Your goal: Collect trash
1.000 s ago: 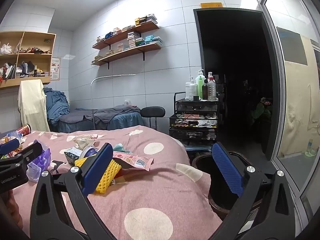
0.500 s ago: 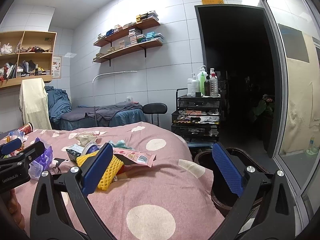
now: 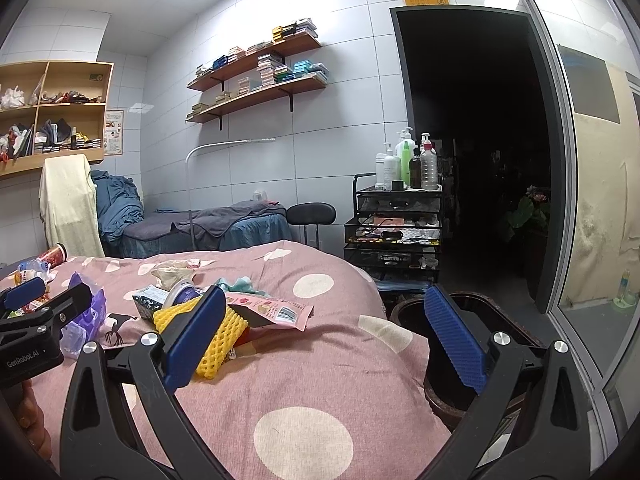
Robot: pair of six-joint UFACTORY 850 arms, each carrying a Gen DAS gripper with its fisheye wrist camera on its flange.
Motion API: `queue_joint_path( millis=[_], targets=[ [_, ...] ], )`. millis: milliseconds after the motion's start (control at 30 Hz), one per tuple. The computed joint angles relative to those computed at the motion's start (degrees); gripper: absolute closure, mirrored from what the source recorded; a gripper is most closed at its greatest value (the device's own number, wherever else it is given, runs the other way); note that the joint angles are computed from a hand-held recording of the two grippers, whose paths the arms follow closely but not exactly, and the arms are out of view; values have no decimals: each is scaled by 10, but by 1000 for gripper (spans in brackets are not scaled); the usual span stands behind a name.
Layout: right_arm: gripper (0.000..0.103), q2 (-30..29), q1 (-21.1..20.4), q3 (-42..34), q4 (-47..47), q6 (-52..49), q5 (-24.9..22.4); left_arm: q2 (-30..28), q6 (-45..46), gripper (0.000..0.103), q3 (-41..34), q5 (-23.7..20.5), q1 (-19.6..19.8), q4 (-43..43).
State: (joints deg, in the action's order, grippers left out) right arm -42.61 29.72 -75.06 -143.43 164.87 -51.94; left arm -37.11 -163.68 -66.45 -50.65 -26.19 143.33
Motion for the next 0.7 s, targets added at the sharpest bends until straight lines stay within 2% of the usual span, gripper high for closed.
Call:
queue_joint_path(
  millis=[700],
  targets=[
    [5, -4, 2, -3, -1, 0, -1, -1, -1, 5, 0, 0, 1, 2]
  ],
)
